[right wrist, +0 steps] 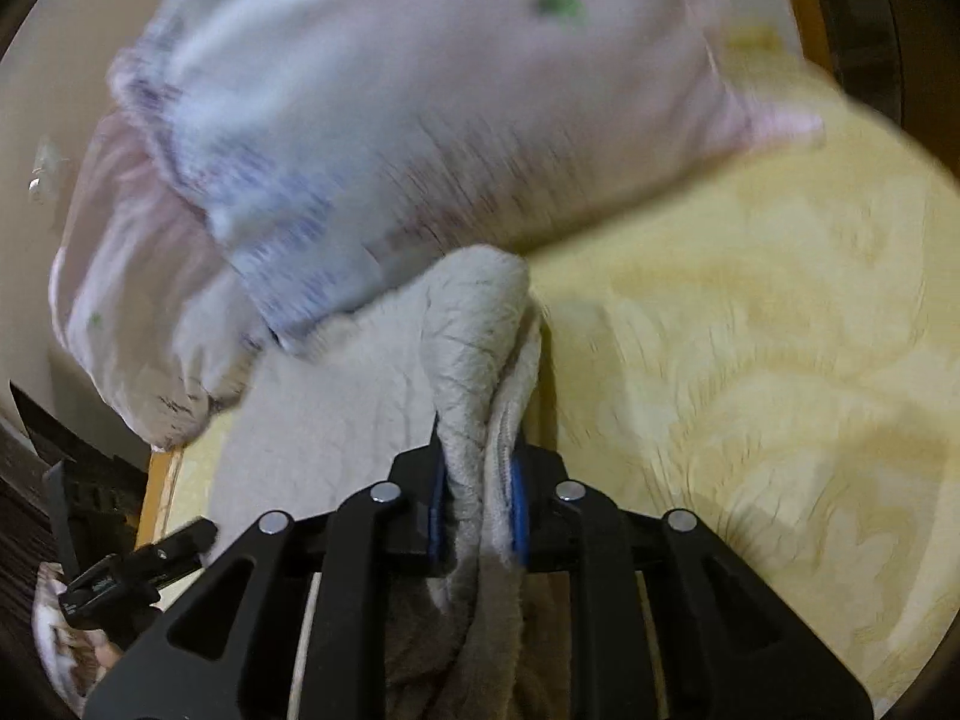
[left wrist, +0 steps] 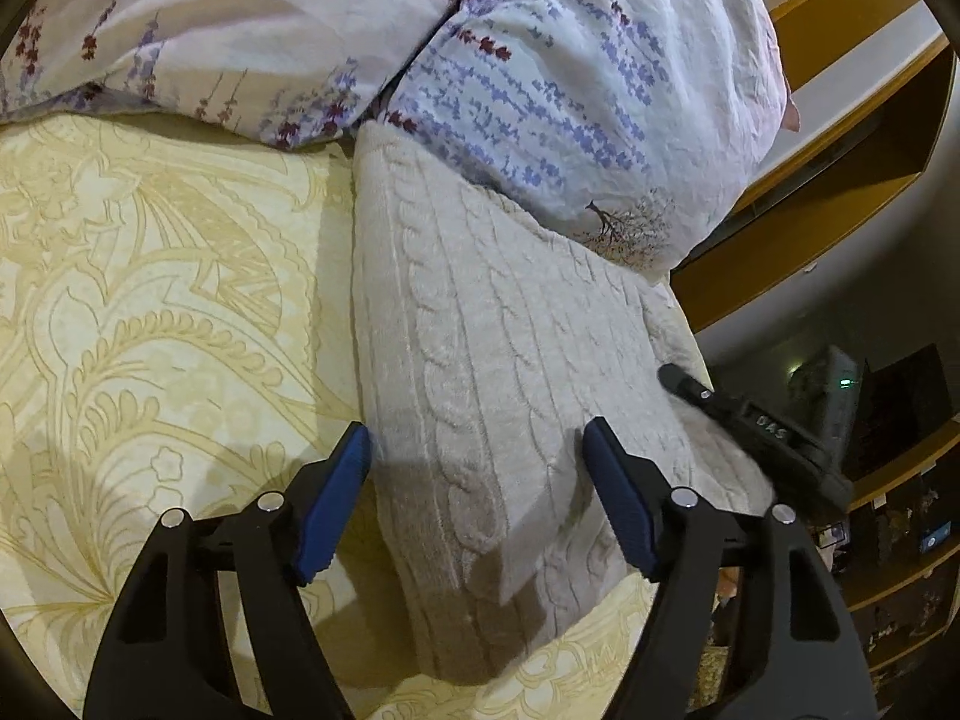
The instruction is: Fold small clothes
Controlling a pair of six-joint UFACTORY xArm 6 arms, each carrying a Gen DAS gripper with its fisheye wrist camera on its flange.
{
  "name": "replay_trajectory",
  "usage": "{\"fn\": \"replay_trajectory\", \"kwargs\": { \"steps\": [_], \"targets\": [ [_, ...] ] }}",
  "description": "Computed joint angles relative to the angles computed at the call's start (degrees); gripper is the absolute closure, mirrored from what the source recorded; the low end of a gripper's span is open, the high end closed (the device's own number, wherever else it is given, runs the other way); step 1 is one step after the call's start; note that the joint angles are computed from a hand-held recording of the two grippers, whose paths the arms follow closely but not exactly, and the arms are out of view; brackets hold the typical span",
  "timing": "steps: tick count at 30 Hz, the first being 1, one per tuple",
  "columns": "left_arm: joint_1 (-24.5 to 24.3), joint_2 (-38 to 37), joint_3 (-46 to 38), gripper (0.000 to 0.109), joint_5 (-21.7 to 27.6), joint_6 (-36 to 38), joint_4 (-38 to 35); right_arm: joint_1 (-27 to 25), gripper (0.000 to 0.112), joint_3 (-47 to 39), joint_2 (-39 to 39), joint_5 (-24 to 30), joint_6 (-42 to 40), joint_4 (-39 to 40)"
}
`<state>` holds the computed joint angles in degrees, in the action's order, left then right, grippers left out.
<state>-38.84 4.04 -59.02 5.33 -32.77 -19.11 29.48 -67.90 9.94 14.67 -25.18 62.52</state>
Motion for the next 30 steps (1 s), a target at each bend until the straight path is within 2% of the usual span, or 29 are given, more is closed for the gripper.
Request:
{"fn": "replay_trajectory", "kwargs": {
  "steps": [1, 3, 5, 8, 12, 14, 16, 20, 23, 25, 27, 30],
  "targets": [
    [-0.2, -0.08, 0.15, 0.036, -0.23, 1.14, -1.72, -0.21, 0.077, 0.79, -0.88, 0.0, -1.18, 2.03],
    [-0.72, -0.29, 0.42, 0.037, -0.67, 5.59, -7.6, -0.65, 0.075, 2.3, -2.79, 0.2, -2.82, 4.3],
    [-1.22, -0.56, 0.63, 0.038, -0.9, 9.18, -12.46, -1.7, 0.073, 4.27, -5.43, 3.17, -7.22, 9.23],
    [-1.74, -1.34, 1.38, 0.039, -1.15, 10.92, -15.1, -2.56, 0.072, 7.95, -9.36, 7.18, -12.5, 14.44],
    [-2.16, -2.2, 2.34, 0.043, -1.44, 9.73, -14.31, -2.06, 0.072, 12.3, -12.94, 10.02, -15.86, 14.92],
    [-2.35, -2.65, 2.95, 0.046, -1.88, 9.59, -14.48, -1.38, 0.1, 13.92, -13.76, 8.57, -14.5, 11.62],
    [-2.74, -2.94, 3.22, 0.047, -2.07, 11.46, -16.93, 0.0, 0.1, 15.12, -13.31, 5.48, -9.85, 6.27],
    [-2.83, -3.3, 3.2, 0.046, -1.24, 12.92, -18.24, -1.21, 0.099, 15.71, -13.14, 8.22, -13.03, 10.97],
    [-2.03, -3.64, 2.43, 0.041, -0.46, 15.28, -21.35, -2.43, 0.085, 14.11, -13.06, 9.68, -11.53, 10.79],
    [-0.93, -3.57, 2.02, 0.032, -0.88, 13.81, -20.19, -3.32, 0.047, 11.22, -11.72, 9.81, -10.96, 11.19],
    [0.77, -2.5, 0.1, 0.032, -0.06, 14.13, -20.97, -4.47, 0.044, 6.48, -8.36, 10.42, -8.52, 9.86],
    [3.5, 0.82, -4.71, 0.031, 3.39, 16.57, -24.32, -6.73, 0.044, -2.19, -1.14, 15.25, -2.75, 7.92]
  ]
}}
